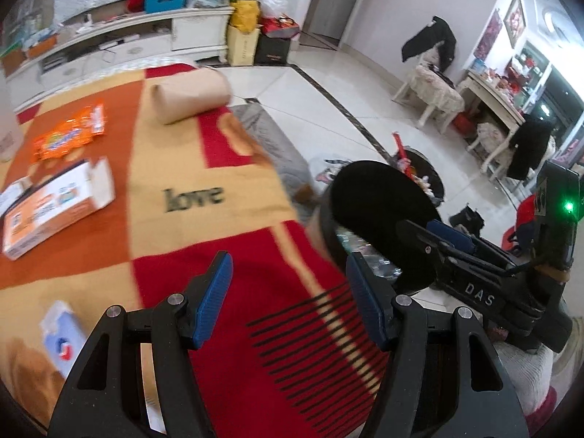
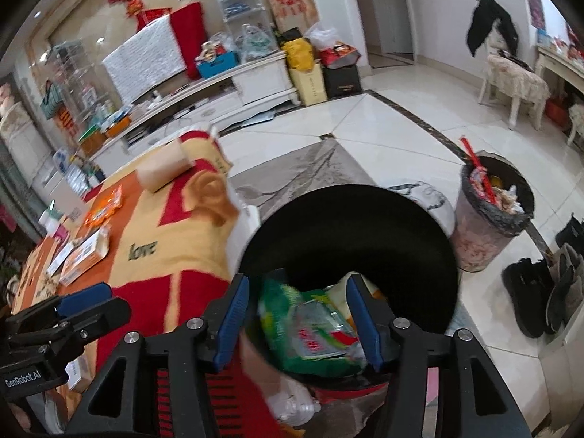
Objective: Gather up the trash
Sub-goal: 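Move both tools back over the table toward the white medicine box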
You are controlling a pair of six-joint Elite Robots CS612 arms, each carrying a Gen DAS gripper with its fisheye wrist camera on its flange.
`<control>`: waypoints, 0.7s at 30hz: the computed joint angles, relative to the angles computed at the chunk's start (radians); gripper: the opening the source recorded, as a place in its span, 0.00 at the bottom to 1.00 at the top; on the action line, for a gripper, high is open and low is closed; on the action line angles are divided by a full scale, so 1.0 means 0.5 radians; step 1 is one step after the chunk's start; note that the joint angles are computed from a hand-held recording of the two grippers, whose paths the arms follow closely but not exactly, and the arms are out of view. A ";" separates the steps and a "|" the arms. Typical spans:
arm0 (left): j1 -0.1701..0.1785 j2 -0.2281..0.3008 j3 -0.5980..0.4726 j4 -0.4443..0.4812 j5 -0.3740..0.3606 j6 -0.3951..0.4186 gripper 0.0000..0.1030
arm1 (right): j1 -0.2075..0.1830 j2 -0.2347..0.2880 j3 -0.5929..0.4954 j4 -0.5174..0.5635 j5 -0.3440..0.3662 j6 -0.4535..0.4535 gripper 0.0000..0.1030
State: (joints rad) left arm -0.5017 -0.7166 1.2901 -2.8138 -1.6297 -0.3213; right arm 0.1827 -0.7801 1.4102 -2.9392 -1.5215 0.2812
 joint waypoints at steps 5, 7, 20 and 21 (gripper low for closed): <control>0.030 -0.059 0.118 -0.051 0.092 -0.040 0.62 | 0.054 0.027 -0.057 0.044 0.046 -0.073 0.57; 0.047 -0.080 0.165 -0.073 0.124 -0.055 0.62 | 0.078 0.043 -0.088 0.065 0.071 -0.103 0.57; 0.173 -0.209 0.416 -0.166 0.307 -0.232 0.62 | 0.212 0.151 -0.297 0.239 0.221 -0.268 0.60; 0.181 -0.216 0.433 -0.168 0.325 -0.238 0.62 | 0.222 0.156 -0.306 0.249 0.231 -0.282 0.60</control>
